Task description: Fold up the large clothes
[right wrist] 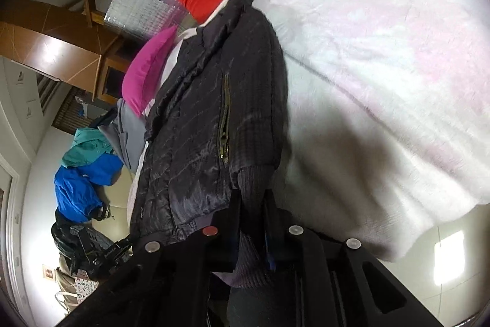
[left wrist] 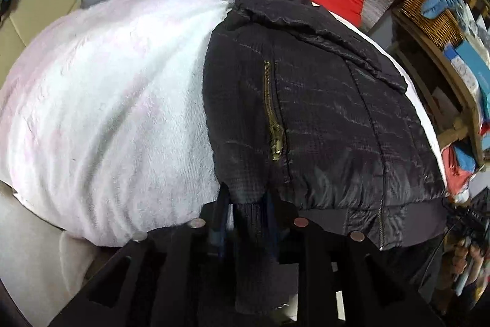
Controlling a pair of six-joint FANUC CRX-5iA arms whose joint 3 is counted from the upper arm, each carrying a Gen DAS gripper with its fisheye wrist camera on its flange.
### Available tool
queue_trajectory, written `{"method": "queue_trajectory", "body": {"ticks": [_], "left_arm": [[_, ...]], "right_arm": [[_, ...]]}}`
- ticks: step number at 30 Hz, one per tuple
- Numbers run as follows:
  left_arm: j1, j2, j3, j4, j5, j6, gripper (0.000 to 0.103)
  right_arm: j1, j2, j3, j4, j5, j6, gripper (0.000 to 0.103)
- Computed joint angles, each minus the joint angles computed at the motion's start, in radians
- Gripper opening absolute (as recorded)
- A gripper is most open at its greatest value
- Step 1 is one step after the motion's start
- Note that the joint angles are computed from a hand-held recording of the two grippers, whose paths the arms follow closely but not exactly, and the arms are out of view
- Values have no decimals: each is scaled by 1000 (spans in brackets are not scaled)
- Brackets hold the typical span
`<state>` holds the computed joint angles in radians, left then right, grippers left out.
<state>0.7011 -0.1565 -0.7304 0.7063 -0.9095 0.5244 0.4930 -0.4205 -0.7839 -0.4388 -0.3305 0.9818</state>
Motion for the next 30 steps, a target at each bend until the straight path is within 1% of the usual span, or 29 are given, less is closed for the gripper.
{"method": "queue_trajectory", "body": {"ticks": [1,2,3,4,5,6,7,8,9,10,11,12,14,17,21,24,25,26,28,30], "left_arm": [[-7,9,2,14,8,10,38],[-18,13,-3,31,19,6,49],[-23,8,-12,32,29,5,52],[-36,16,-8,23,38,12,52],[-48,22,-3,7,47,19,53],[-74,30,0,-2,78,30,53],[-85,22,-10,-1,98,26,52],[-95,21,-16,2,111,26,50],[-99,18,-18,-6,126,26,41],[-103,12,-13,-38,150,44,18],[-102,14,-9,-50,152,46,18],[-86,16,-8,-38,137,24,17],[-70,8,-13,-9,125,-9,15],[-20,-36,-44,59,85,-82,15],[27,-95,-64,114,31,-136,15],[82,-123,-76,125,-33,-168,15],[102,-129,-79,124,-57,-175,15],[120,-135,-84,124,-78,-182,15],[153,-146,-91,120,-113,-193,15],[191,-160,-97,115,-148,-211,15]], "right_arm": [[21,-4,-18,78,24,-79,40],[26,-6,-24,109,25,-105,47],[20,16,-6,101,15,-79,59],[-2,44,28,45,-16,0,61],[-45,89,80,-51,-72,124,61],[-81,130,123,-141,-116,231,60],[-88,154,146,-184,-134,286,43],[-78,167,154,-177,-140,288,28],[-45,175,151,-121,-131,239,21],[-12,176,142,-65,-116,179,16],[-5,178,145,-53,-120,170,15],[2,176,147,-40,-121,155,14],[-13,162,156,-72,-141,198,12],[-37,113,158,-141,-159,265,11],[-6,38,134,-139,-151,256,11],[19,-23,98,-140,-136,227,11],[15,-47,85,-169,-136,238,11],[-13,-62,84,-216,-154,282,11],[-22,-114,55,-247,-161,291,11],[7,-176,16,-217,-150,235,11]]}}
